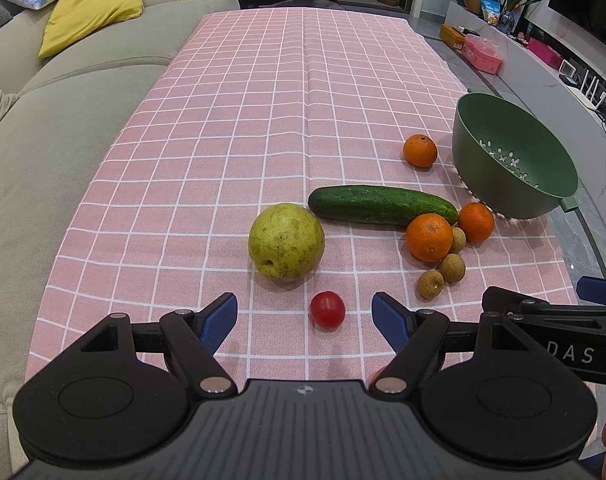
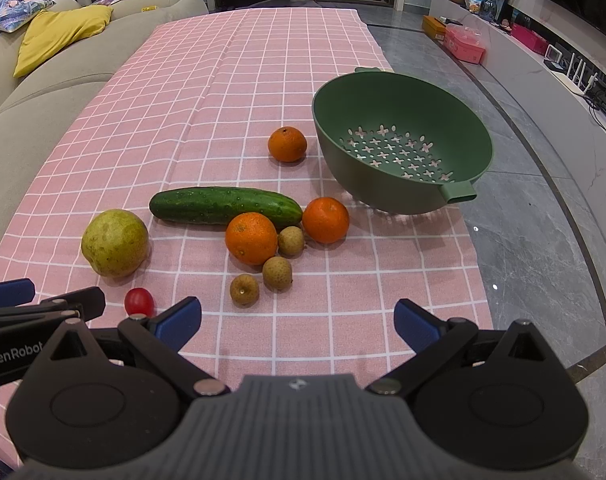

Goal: Organize fruits

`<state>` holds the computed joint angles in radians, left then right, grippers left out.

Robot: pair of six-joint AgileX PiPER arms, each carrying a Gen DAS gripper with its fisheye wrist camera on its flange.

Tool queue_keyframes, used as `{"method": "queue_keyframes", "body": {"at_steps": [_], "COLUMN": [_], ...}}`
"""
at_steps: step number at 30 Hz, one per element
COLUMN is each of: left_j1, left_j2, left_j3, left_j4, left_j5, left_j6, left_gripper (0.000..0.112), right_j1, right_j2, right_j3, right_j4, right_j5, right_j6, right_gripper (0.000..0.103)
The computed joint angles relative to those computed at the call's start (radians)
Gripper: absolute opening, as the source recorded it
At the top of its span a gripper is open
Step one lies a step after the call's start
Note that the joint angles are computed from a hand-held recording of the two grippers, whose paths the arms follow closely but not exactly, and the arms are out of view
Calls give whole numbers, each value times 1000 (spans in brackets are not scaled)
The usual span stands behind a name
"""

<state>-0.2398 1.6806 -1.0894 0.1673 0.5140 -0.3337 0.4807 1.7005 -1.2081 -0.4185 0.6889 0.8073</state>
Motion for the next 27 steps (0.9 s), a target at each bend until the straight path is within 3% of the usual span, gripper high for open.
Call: {"method": "queue_keyframes", "body": {"at_steps": [15,23,27], "left_j1": [7,82,97], "left_j2": [-3,21,39], "left_j3": [13,12,19], "left_j4": [-22,-227,-232], "left_j5": [-21,-35,-58], "left_j6": [57,314,360], "left_gripper": [91,91,91], "right_j1": [-17,-95,-131], "right_j2": [3,5,2], "right_j3": [3,36,65], "right_j4": [10,57,216], "right_j5": [-11,-69,-137], "right_j6": [-28,-72,-223], "right_gripper": [99,99,90]}}
